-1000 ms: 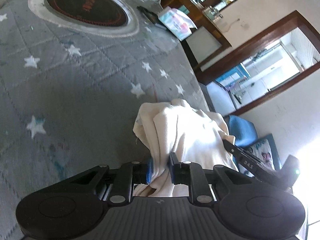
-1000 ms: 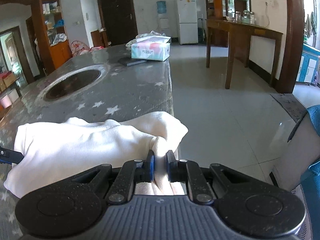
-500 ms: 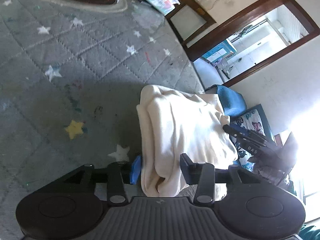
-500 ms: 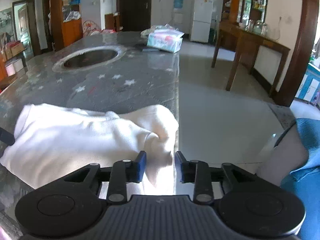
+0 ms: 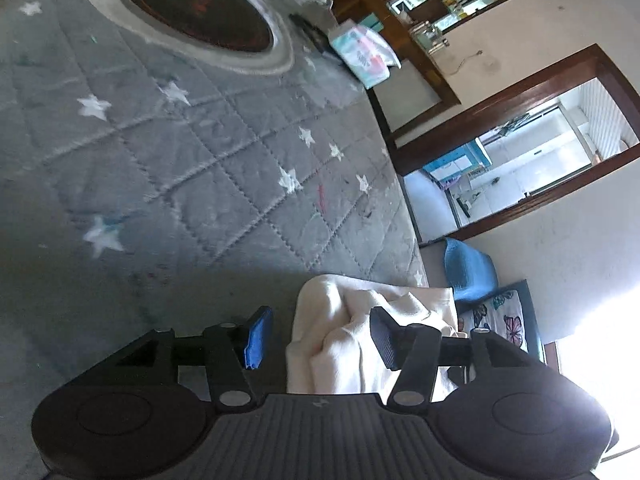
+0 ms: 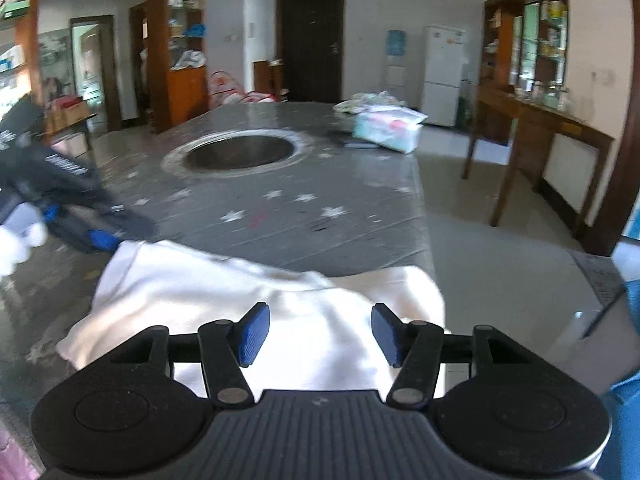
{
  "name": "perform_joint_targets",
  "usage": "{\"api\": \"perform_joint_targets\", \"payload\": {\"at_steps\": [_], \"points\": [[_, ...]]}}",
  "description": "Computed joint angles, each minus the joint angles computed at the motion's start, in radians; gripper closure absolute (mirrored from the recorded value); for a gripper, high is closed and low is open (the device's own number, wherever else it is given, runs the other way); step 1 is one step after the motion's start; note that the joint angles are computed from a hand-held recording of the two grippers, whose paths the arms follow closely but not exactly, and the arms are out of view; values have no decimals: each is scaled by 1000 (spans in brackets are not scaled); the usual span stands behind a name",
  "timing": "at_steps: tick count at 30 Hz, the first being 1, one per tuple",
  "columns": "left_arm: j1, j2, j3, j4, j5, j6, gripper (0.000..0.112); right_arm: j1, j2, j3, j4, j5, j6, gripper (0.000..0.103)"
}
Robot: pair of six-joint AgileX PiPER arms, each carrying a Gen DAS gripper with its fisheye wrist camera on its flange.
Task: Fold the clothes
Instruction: 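Lower the folded sweatshirt onto the table and open both grippers, then press and smooth the folded sweatshirt with both open grippers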
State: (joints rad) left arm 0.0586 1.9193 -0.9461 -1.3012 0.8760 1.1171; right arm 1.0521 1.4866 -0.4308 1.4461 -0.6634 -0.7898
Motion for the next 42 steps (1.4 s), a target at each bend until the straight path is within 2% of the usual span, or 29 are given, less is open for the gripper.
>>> {"api": "perform_joint_targets", "payload": {"at_steps": [2,4,7,9,12,14,18,20,23,26,27,30,38,42], "points": [[-24,23,-16,-11,0,2,67,9,32,-7,-28,9,32,43],[-36,23,-9,-40,7,48,86,15,66,-14,-60,20,76,43],[-45,-31,50,-107,-1,165,95,13,99,-13,-107,41,133,41],[-54,-103,125,-167,-4,310,95,22,122,-13,-120,36,157,37],[-70,-193,222,-196,37,508,95,36,137,-6,-141,20,197,35],[-87,-237,266,-187,56,585,92,38,143,-3,-159,17,222,33],[-108,-285,326,-174,60,647,86,46,139,3,-158,12,227,29],[-83,-293,338,-166,103,660,77,55,138,6,-156,8,234,28],[-31,-312,364,-152,168,701,77,61,137,9,-163,5,245,25],[1,-311,377,-135,184,703,71,60,140,12,-178,4,258,21],[8,-308,379,-131,182,700,71,60,141,10,-178,4,258,20],[-12,-263,353,-145,116,646,70,59,143,4,-175,6,251,17],[-40,-153,287,-244,-32,572,61,52,143,7,-200,15,274,7],[-6,-101,259,-244,-23,536,62,51,157,-2,-209,16,276,2]]}}
